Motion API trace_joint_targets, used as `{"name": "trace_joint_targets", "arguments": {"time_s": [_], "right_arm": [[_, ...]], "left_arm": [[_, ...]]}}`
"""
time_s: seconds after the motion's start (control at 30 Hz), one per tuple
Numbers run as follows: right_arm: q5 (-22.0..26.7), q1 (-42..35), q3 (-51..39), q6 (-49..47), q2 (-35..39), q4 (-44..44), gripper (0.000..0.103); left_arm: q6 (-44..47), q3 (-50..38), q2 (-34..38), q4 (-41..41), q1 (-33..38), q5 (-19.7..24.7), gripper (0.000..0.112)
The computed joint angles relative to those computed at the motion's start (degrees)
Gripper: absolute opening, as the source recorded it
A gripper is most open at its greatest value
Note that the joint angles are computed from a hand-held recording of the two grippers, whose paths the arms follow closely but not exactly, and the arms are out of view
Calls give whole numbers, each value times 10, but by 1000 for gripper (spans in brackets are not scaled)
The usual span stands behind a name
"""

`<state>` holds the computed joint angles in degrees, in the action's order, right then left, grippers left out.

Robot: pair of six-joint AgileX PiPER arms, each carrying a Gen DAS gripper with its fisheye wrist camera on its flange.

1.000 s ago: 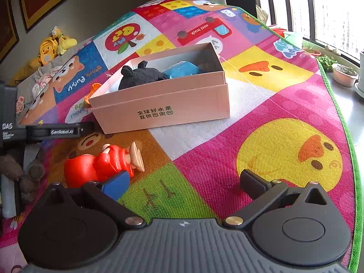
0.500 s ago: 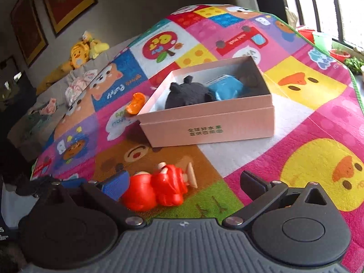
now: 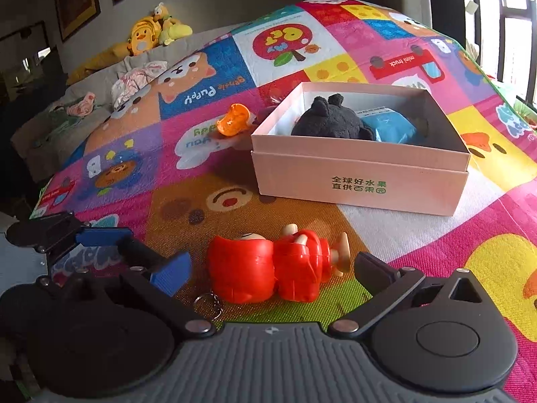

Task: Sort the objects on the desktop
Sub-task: 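Carry the black cylinder into the box with left while right grasps the red doll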

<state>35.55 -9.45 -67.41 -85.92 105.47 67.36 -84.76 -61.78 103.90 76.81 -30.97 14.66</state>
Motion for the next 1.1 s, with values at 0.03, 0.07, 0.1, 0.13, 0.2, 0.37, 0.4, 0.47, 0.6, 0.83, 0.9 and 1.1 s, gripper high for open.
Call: {"name": "trace_joint_targets", "arguments": {"time_s": [0.03,0.07,0.1,0.13,0.2,0.37,0.4,0.47,0.6,0.83,0.9,1.1], "right_arm": [[-17,7,4,-7,-2,0,103],[-48,18,12,-18,-7,2,103],[-65,21,17,-35,-10,4,103],[-85,17,27,-69,-16,18,103],[-126,3,40,-101,-28,36,103],[-81,-69,18,-57,-39,19,103],[-69,-73,9,-40,-34,12,103],[-53,-66,-23,33,-13,-24,103],[-65,-27,-91,211,45,-117,103],[-75,3,-116,285,73,-194,76],[-57,-8,-105,245,60,-165,76],[-9,-51,-55,100,3,-76,75]], "left_arm": [[2,0,0,-2,0,0,100],[3,0,0,-4,-1,3,100],[0,0,0,-1,-3,8,100],[-16,2,0,12,-6,13,100],[-40,6,-2,35,-7,13,100],[56,-13,8,-72,5,1,100],[74,-15,8,-91,7,1,100],[60,-13,7,-79,4,5,100],[-19,-2,3,-7,-8,30,100],[-26,-14,6,-23,-28,59,100],[4,-30,15,-58,-30,67,100],[41,-52,27,-99,-29,80,80]]}}
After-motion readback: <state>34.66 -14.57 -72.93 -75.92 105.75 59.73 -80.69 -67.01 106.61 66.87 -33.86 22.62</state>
